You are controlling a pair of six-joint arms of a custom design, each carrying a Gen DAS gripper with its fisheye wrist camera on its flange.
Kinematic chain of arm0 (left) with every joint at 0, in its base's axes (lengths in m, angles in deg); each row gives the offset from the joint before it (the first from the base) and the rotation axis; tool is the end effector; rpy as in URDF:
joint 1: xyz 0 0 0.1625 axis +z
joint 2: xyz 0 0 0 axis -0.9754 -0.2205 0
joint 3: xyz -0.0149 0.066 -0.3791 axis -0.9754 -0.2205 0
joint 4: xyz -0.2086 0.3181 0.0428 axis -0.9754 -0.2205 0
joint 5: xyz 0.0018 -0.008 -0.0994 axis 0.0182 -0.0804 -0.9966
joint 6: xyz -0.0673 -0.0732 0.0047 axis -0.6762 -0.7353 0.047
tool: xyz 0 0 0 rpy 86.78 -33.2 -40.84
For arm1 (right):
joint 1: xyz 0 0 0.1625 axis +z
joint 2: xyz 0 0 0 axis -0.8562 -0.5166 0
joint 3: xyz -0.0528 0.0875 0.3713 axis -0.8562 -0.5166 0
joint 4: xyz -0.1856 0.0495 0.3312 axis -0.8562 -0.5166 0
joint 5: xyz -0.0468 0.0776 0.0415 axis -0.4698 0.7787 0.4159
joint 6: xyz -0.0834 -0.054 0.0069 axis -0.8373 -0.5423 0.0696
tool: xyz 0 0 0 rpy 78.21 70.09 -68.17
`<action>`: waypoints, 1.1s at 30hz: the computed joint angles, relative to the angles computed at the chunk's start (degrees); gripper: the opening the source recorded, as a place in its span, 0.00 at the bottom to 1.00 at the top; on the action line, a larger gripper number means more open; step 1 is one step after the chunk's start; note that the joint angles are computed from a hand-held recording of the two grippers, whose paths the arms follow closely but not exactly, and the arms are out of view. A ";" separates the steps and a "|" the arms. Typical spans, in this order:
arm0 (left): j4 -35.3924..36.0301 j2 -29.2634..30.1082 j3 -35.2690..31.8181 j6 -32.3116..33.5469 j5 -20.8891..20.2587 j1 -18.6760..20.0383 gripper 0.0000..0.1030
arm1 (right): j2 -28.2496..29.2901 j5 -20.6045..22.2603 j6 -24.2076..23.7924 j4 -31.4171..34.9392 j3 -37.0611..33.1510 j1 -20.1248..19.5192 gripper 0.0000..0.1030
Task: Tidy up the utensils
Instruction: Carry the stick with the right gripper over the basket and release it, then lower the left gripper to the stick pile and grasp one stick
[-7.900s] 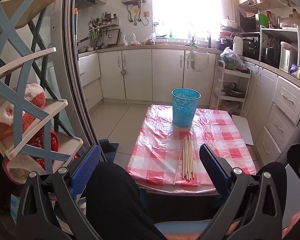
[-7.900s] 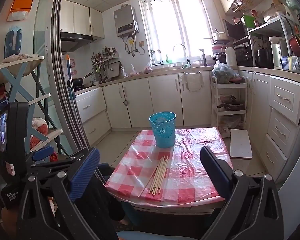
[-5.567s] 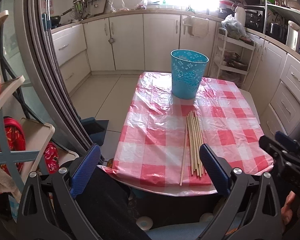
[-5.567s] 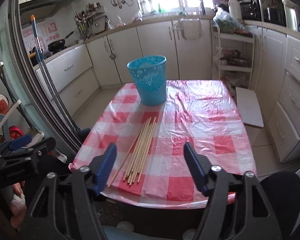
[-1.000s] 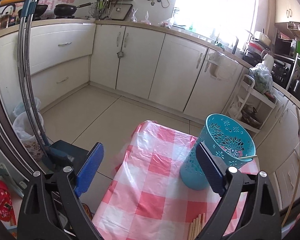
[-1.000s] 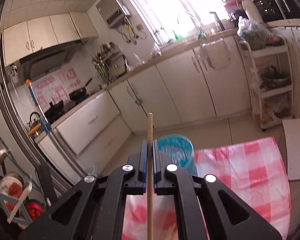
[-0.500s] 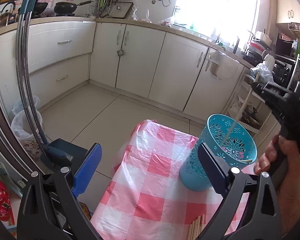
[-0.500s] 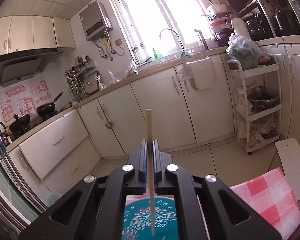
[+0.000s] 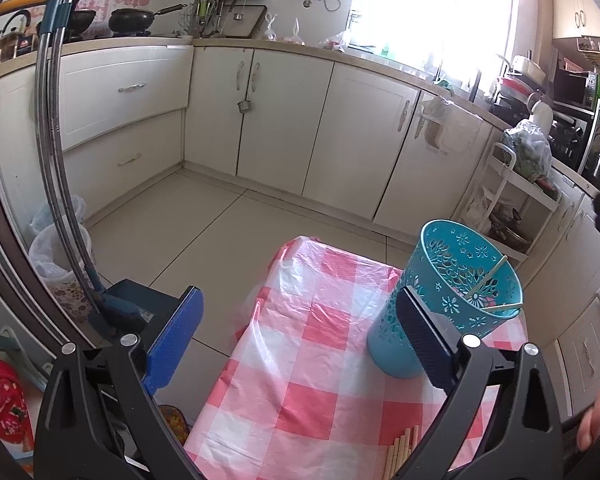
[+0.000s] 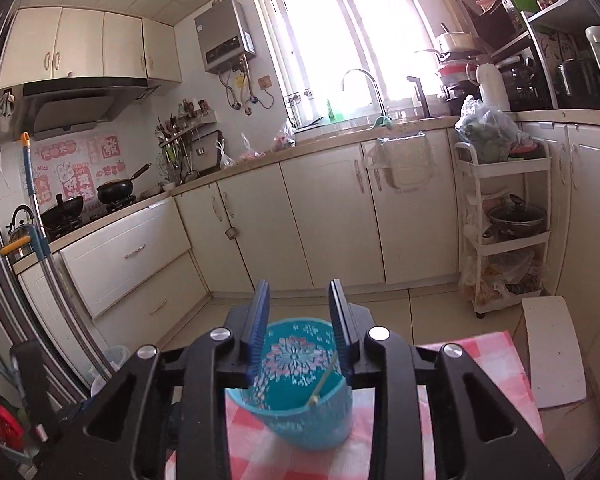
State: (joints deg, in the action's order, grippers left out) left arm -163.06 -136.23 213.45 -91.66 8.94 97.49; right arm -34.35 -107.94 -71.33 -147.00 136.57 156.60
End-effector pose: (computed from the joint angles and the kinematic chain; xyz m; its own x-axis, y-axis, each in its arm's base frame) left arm -0.3224 -0.3564 0.0869 -0.8302 -0.0903 -0.5502 0.4131 0.5631 -0.7157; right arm 0.1485 -0.2776 0.3806 -0.8617 -0.0821 0.5008 -0.4953 0.3506 -0.7948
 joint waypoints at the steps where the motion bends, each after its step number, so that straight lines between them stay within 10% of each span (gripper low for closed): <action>1: 0.42 -0.04 0.03 -0.30 -0.01 -0.02 0.90 | -2.66 -0.97 0.44 2.80 1.25 0.22 0.30; 8: 4.99 0.41 -0.29 -2.56 -0.47 -0.20 0.90 | -17.02 -3.95 0.95 26.71 12.41 -10.06 0.15; 23: 8.14 0.23 -0.31 -3.30 -2.40 1.06 0.90 | 13.04 -10.65 3.51 6.26 10.97 -12.94 0.12; 29: 7.48 1.36 -0.99 -1.11 -3.42 1.37 0.90 | 10.54 -11.32 -0.39 9.28 10.63 -13.58 0.07; 33: 5.73 3.45 -2.41 7.03 -11.05 3.08 0.90 | 1.92 -8.84 -4.03 15.61 12.33 -17.72 0.07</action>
